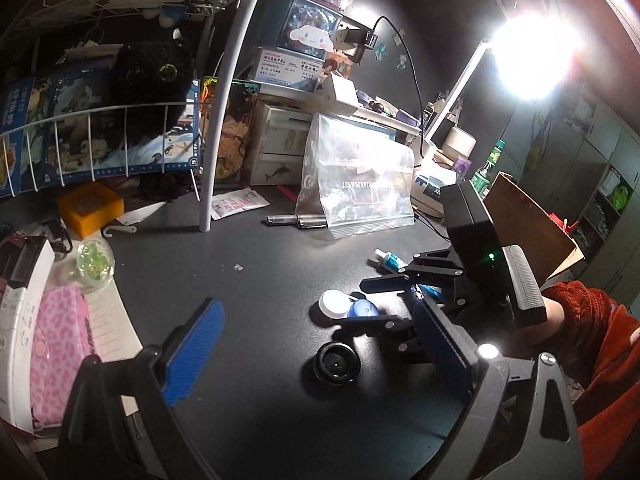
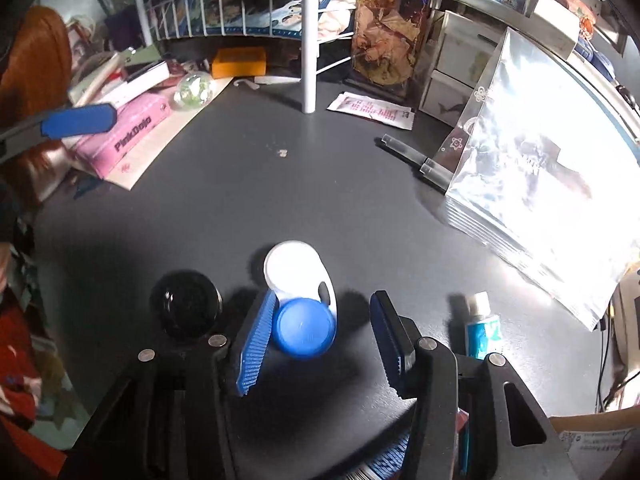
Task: Organize objects
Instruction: 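Grasp the blue-and-white lens case with the left gripper, then drop the lens case into the box by opening the left gripper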
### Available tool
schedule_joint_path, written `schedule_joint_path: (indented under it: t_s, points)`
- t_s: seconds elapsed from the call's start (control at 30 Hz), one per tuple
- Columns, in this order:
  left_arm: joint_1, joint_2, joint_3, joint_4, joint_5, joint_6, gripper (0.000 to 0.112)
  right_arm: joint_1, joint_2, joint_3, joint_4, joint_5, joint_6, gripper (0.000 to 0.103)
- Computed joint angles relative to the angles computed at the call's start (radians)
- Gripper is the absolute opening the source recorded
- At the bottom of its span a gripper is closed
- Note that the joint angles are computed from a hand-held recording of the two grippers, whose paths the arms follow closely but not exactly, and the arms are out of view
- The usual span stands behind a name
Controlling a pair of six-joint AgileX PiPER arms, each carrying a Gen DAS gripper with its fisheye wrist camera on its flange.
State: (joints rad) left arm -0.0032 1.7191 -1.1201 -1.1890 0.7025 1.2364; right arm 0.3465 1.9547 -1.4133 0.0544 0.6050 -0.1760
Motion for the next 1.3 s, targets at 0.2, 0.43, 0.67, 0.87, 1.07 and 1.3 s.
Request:
schedule_joint_path:
  t_s: [0.2, 0.43, 0.67, 0.87, 1.07, 1.3]
  points:
    - [-0.016, 0.02, -0.026, 0.045, 0.001, -0.051, 0.094, -0.003, 0.003, 0.007, 0.052, -0.009, -0.067, 0.027]
    - [-0.036, 0.055, -0.089, 0.087, 0.08, -0.108, 0.092, 0.001, -0.063, 0.069, 0.092, -0.036, -0.128, 0.027]
    - [-0.075, 0.073, -0.186, 0.107, 0.208, -0.183, 0.049, 0.008, -0.251, 0.178, 0.189, -0.05, -0.226, 0.026]
    - [-0.144, 0.043, -0.258, 0.124, 0.247, -0.262, 0.033, 0.006, -0.438, 0.261, 0.165, -0.063, -0.227, 0.026]
    - [-0.234, 0.035, -0.384, 0.171, 0.259, -0.361, 0.026, -0.055, -0.586, 0.297, 0.151, -0.041, -0.244, 0.026]
    - [-0.377, 0.167, -0.729, 0.318, 0.324, -0.569, 0.022, -0.185, -0.715, 0.299, 0.134, 0.016, -0.273, 0.026]
